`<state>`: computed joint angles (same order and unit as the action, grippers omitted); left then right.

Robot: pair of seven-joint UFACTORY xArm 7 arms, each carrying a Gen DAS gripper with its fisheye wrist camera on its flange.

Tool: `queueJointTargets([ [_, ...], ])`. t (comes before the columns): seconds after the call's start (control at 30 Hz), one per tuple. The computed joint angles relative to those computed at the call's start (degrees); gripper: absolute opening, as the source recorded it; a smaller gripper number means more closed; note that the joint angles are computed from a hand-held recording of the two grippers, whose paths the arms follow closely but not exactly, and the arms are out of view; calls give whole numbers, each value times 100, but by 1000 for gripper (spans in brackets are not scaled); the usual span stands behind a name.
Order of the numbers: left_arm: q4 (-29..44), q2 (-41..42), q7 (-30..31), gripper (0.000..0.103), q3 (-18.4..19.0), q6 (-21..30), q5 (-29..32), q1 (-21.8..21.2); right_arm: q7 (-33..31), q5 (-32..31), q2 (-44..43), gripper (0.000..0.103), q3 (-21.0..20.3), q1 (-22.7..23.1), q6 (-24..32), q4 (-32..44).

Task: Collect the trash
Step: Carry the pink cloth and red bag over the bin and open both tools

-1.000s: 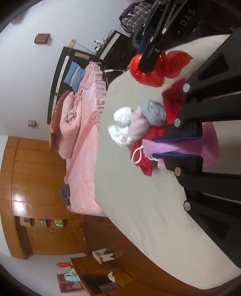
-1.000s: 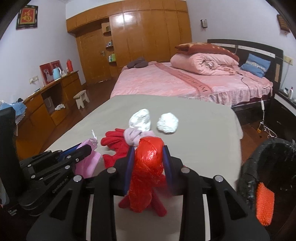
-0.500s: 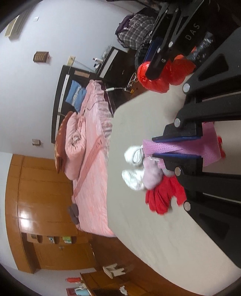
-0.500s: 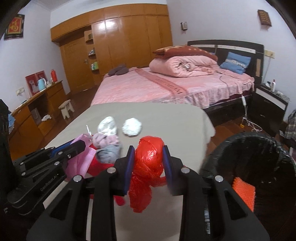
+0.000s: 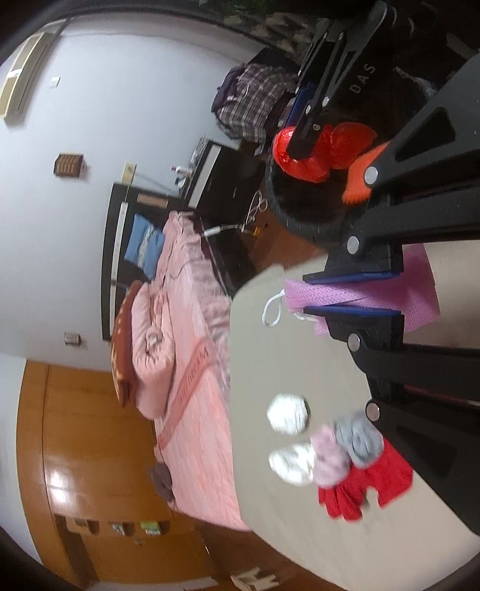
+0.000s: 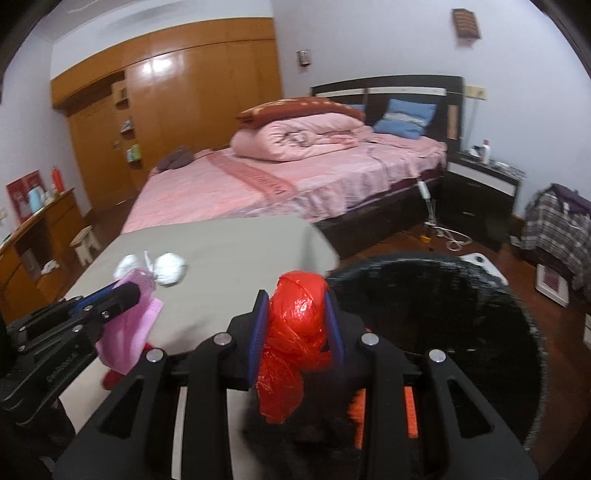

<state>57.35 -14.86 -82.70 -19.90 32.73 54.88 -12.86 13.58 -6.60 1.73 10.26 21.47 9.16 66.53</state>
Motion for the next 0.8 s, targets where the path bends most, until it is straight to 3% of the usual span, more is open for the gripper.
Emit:
queueJointTargets([
  [0.17,642,703,8,11,18,-77,234,-203,292,-303,-150,30,-200,-247,-36,-211],
  [0.67,2491,2471,671,11,784,-472,193,-1397,497,-640,-392,30,-388,-957,-86,-608],
  [0.73,2629,2615,819,14,887,-600,82,-1514,609,-800,-381,32,-395,-1037,-80,-605],
  [0.8,2679,2693,939,36,995,-760,-51,-1605,677,-892,-374,35,-415,-1101,-64,-605],
])
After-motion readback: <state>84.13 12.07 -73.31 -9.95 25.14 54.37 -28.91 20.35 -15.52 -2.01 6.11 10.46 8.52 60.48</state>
